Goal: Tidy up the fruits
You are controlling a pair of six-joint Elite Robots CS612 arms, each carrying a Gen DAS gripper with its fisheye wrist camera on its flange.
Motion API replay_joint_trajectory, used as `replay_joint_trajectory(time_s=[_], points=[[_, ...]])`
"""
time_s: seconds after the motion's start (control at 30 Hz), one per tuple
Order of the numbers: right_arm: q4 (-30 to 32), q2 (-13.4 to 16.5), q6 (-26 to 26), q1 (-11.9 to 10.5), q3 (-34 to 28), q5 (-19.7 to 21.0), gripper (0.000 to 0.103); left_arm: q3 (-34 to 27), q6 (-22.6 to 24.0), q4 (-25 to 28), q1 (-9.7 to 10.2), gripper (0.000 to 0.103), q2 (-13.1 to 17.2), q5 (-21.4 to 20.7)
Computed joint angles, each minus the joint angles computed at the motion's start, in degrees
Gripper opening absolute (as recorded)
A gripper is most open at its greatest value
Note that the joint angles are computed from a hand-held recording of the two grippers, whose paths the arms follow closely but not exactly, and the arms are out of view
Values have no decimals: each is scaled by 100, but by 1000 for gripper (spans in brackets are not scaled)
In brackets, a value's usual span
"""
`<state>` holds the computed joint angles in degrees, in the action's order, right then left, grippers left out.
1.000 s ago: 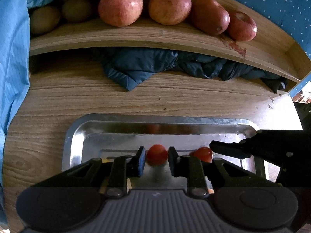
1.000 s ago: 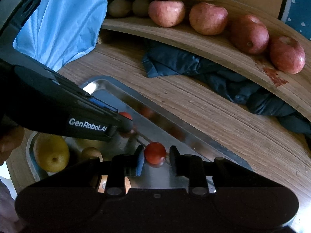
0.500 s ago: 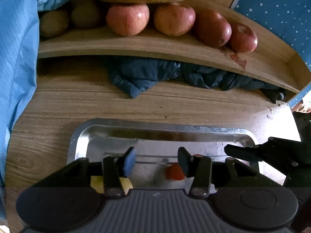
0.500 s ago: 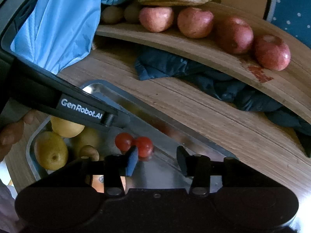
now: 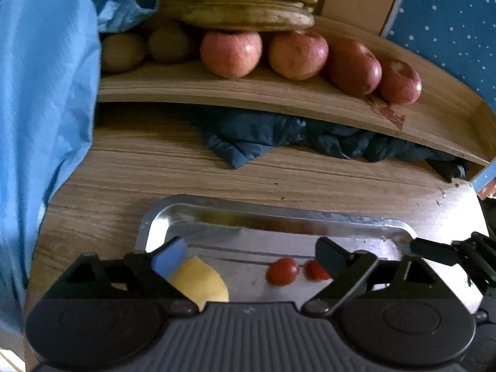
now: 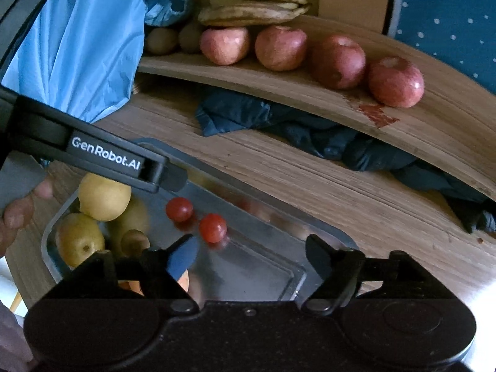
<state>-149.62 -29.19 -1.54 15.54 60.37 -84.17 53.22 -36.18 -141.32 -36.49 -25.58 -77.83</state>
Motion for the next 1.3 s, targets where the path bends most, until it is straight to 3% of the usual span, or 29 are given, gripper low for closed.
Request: replay_joint_trajectory(time_s=[0.3, 0.63, 1.07, 1.3], points=[[-314, -221, 488, -32, 374, -136, 102, 287, -365, -90, -64, 103, -185, 259], [-556, -444, 943, -74, 755, -346, 102, 595, -618, -75, -174, 103, -371, 556], [-967, -560, 984, -63, 1014, -292, 102, 977, -673, -10, -273, 103, -623, 968], [-1102, -625, 898, -19, 1096, -356, 102, 1197, -595, -234, -290, 103, -733, 1103]])
